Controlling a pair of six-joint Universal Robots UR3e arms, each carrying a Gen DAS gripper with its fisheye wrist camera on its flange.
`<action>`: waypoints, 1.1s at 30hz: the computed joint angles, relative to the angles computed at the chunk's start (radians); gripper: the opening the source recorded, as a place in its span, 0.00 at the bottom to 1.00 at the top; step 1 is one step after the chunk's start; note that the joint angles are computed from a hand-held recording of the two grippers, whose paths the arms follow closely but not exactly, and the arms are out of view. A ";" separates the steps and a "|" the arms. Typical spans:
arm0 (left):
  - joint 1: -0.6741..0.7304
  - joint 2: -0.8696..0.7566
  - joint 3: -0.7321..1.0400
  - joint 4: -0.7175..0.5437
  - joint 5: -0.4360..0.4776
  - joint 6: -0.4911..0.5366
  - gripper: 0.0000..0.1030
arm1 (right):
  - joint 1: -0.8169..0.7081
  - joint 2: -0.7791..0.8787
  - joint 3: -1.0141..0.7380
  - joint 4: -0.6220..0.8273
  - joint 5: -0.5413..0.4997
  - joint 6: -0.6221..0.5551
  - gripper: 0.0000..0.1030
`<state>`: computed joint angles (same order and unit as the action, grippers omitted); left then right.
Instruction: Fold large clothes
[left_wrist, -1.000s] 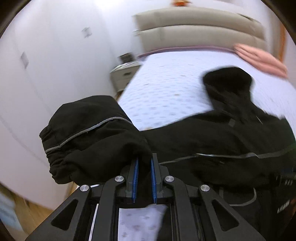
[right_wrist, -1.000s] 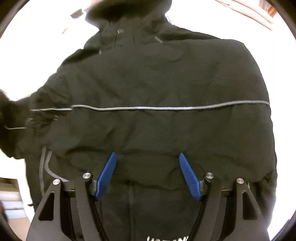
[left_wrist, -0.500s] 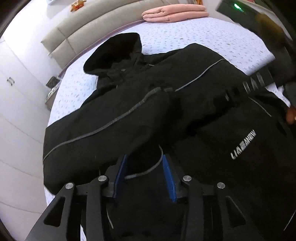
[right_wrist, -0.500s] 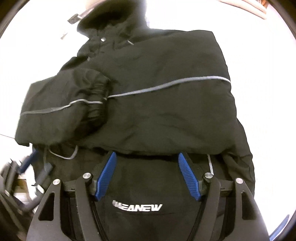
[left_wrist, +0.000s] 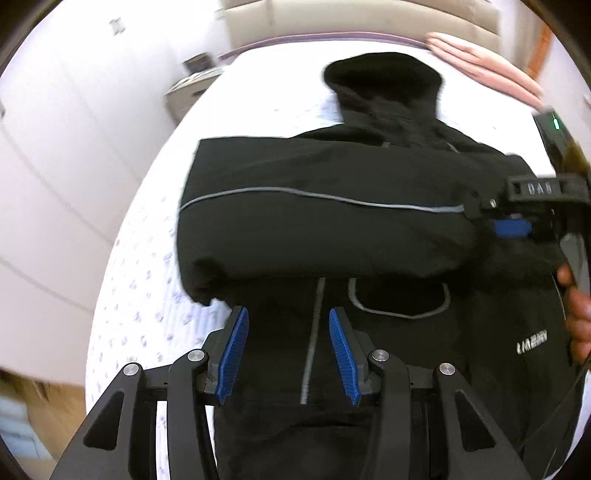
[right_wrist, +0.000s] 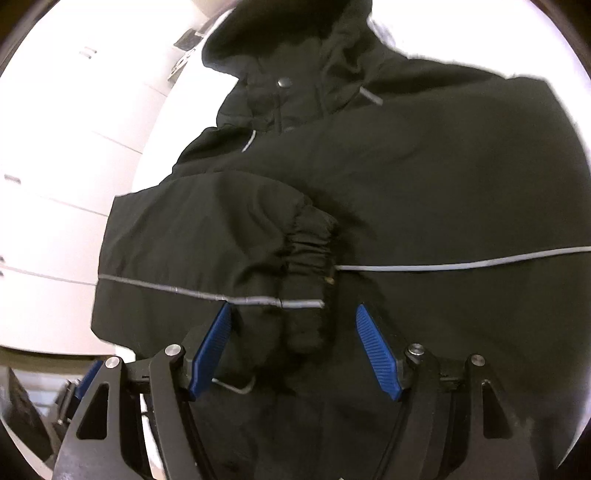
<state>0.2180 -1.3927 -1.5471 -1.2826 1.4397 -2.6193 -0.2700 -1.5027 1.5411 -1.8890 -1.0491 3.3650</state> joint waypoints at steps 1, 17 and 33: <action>0.018 -0.004 0.006 -0.009 -0.008 -0.006 0.46 | -0.002 0.012 0.008 -0.009 0.021 0.006 0.69; -0.171 -0.420 0.465 -0.016 0.065 -0.154 0.47 | -0.142 -0.354 -0.120 0.193 -0.315 -0.145 0.33; -0.215 -0.691 0.629 -0.100 0.114 -0.206 0.51 | -0.160 -0.271 0.264 -0.051 -0.442 -0.129 0.42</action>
<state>0.0032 -2.0837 -0.9178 -1.3828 1.5539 -2.8254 -0.4297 -1.7742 1.8051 -1.9402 -1.4908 3.2362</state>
